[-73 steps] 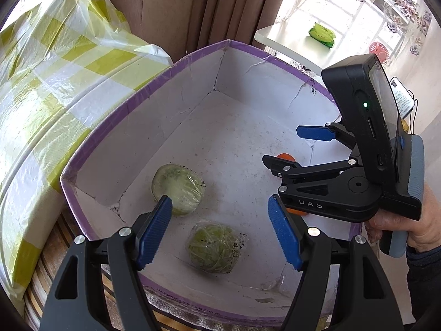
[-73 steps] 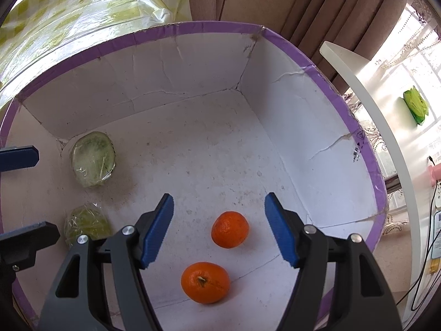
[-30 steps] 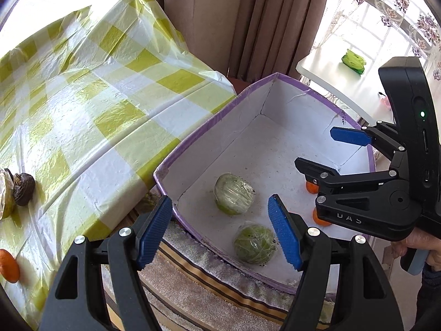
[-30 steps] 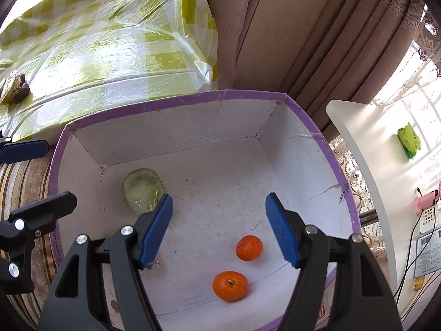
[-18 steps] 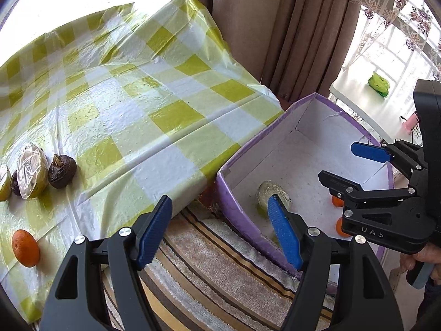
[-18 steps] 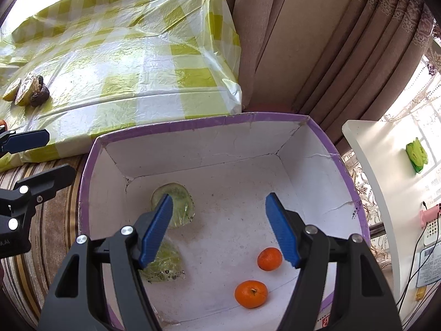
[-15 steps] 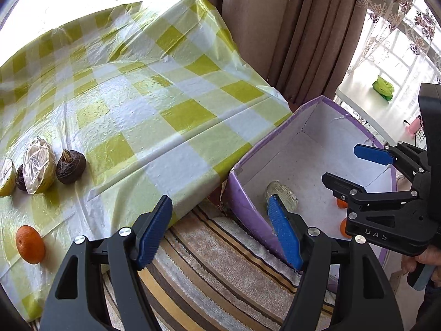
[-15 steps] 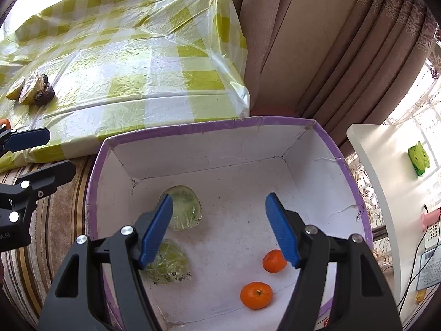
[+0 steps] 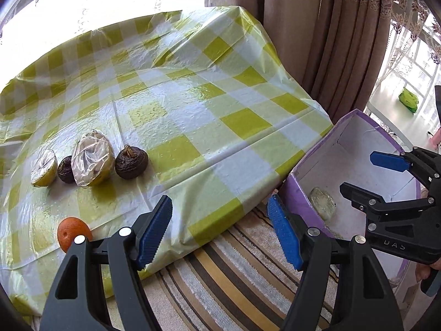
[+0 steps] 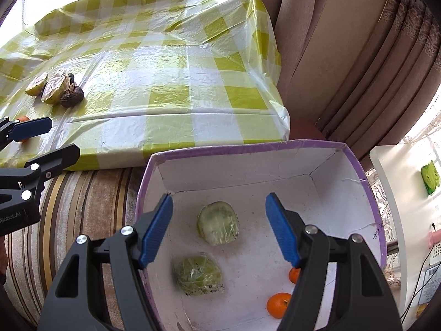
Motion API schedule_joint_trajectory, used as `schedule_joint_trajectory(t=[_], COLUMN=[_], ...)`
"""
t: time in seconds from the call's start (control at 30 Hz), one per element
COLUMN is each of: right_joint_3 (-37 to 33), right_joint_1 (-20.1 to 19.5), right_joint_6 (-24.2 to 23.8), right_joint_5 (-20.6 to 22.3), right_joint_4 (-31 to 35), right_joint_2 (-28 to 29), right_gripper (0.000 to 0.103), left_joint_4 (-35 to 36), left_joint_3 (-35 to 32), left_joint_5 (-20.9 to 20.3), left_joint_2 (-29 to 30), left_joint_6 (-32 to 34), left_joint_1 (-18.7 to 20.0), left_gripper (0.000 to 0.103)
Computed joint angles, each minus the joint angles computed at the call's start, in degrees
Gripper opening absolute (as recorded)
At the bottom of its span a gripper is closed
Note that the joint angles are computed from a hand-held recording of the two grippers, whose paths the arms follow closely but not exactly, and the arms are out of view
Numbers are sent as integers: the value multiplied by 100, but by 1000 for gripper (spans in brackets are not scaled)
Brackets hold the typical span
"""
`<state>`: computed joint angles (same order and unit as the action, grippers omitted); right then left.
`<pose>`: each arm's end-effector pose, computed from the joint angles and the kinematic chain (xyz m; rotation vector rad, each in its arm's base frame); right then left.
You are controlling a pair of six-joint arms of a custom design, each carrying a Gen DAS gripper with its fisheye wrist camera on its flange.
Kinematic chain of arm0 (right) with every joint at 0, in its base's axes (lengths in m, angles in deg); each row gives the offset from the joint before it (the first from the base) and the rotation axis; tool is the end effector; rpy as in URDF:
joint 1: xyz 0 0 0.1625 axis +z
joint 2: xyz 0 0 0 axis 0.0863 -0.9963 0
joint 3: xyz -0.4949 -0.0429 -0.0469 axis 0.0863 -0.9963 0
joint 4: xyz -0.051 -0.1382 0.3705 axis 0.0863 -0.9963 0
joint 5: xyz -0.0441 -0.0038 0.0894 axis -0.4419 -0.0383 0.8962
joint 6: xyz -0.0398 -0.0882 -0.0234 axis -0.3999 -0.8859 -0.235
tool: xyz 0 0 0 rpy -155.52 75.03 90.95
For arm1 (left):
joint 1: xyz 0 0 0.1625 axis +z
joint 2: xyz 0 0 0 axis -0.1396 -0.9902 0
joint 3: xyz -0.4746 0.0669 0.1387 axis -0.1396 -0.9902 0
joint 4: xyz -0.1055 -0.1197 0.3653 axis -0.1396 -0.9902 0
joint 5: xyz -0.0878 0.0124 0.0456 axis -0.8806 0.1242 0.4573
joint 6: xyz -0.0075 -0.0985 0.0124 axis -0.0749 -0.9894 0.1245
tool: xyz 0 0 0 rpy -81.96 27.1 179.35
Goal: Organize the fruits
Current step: 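Move both tools to the table and grasp an orange with the left tool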
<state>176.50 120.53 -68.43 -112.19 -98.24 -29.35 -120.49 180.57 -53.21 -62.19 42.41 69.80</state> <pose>0.4581 -0.5522 -0.0111 0.6776 -2.1217 0.5538 -0.0582 -0.5387 0.3876 0.4732 2.3164 -0.7818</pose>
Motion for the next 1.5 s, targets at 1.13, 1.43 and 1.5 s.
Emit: schedule_joint_trajectory(t=[1.13,1.43,1.5], right_joint_3=[-1744,-2039,-2064], right_joint_1=[423,442,457], right_joint_6=[132,691,539], right_joint_5=[-146,-724,-817], right_joint_4=[720,1257,1118], right_joint_2=[1272,1472,1522], right_gripper=[70,79,79], left_joint_4=[-852,-789,-823], left_joint_3=[91,110,124], left_joint_5=[750,440,430], left_joint_2=[-548,-569,-568], left_joint_6=[204,263,274], left_joint_1=[845,877,874], left_gripper=[59,42,41])
